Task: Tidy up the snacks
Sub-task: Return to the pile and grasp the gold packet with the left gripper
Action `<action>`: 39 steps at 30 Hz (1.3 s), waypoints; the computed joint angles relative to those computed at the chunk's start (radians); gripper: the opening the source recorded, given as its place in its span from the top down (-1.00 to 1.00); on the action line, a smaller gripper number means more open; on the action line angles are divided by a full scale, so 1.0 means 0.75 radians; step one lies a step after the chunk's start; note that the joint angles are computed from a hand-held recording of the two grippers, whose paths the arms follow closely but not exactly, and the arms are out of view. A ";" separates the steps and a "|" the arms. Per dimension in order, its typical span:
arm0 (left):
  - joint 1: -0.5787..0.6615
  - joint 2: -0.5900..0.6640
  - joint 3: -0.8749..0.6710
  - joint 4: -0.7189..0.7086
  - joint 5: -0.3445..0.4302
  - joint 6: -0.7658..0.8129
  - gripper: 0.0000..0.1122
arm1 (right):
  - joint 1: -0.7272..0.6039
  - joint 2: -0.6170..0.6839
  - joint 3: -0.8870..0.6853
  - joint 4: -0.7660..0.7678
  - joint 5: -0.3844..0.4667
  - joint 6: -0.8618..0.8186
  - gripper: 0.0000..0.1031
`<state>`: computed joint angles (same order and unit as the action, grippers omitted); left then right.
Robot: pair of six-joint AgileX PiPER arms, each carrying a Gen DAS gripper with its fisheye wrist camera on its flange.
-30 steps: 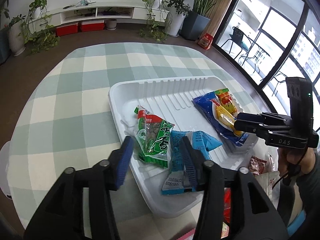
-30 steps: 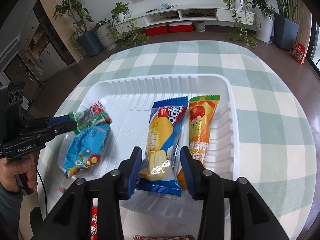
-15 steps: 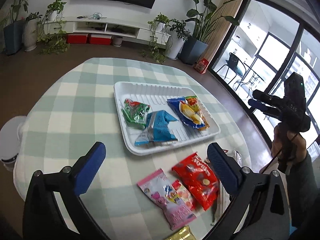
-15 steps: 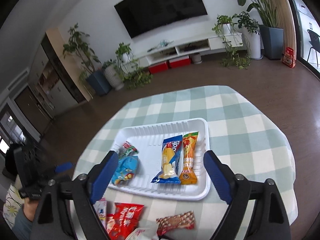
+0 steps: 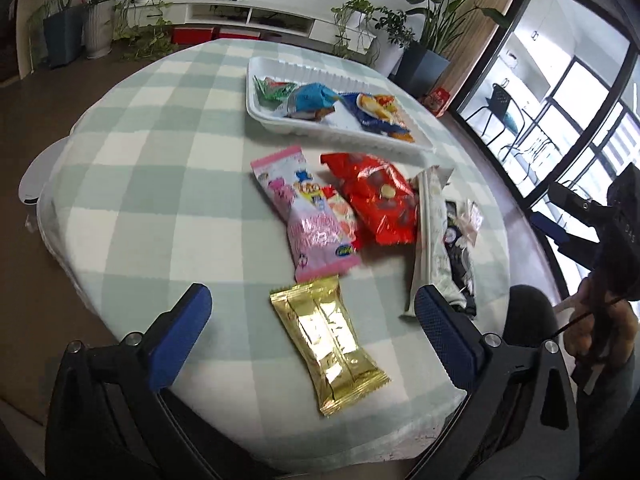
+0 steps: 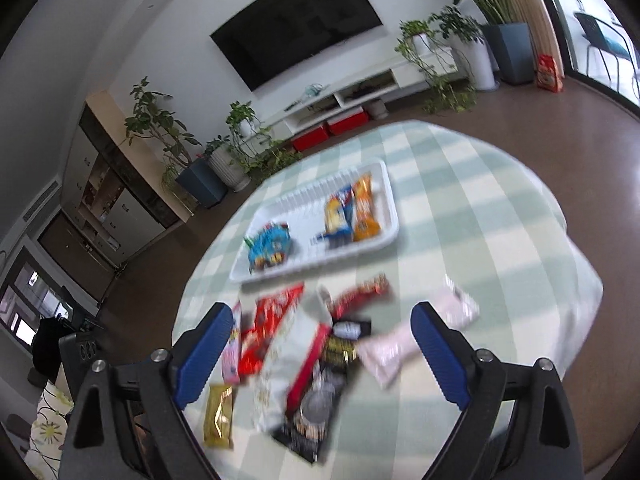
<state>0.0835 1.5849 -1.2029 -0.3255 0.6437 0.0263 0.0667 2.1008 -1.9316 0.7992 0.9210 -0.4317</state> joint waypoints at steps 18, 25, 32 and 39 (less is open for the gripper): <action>-0.144 0.145 -0.035 0.277 0.006 -0.174 -0.37 | 0.057 -0.212 0.500 0.133 -0.139 -0.241 -0.79; -0.121 0.156 -0.056 0.271 0.018 -0.123 -0.10 | 0.069 -0.219 0.516 0.121 -0.151 -0.236 -0.78; -0.154 0.144 -0.041 0.296 0.009 -0.088 0.28 | 0.092 -0.237 0.549 0.108 -0.180 -0.259 -0.76; -0.145 0.144 -0.047 0.295 0.029 -0.009 0.45 | 0.106 -0.243 0.567 0.083 -0.177 -0.234 -0.72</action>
<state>-0.0256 1.6933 -1.2381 -0.1039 0.6654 0.0195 0.1459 1.9182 -1.5064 0.8617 0.7879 -0.6074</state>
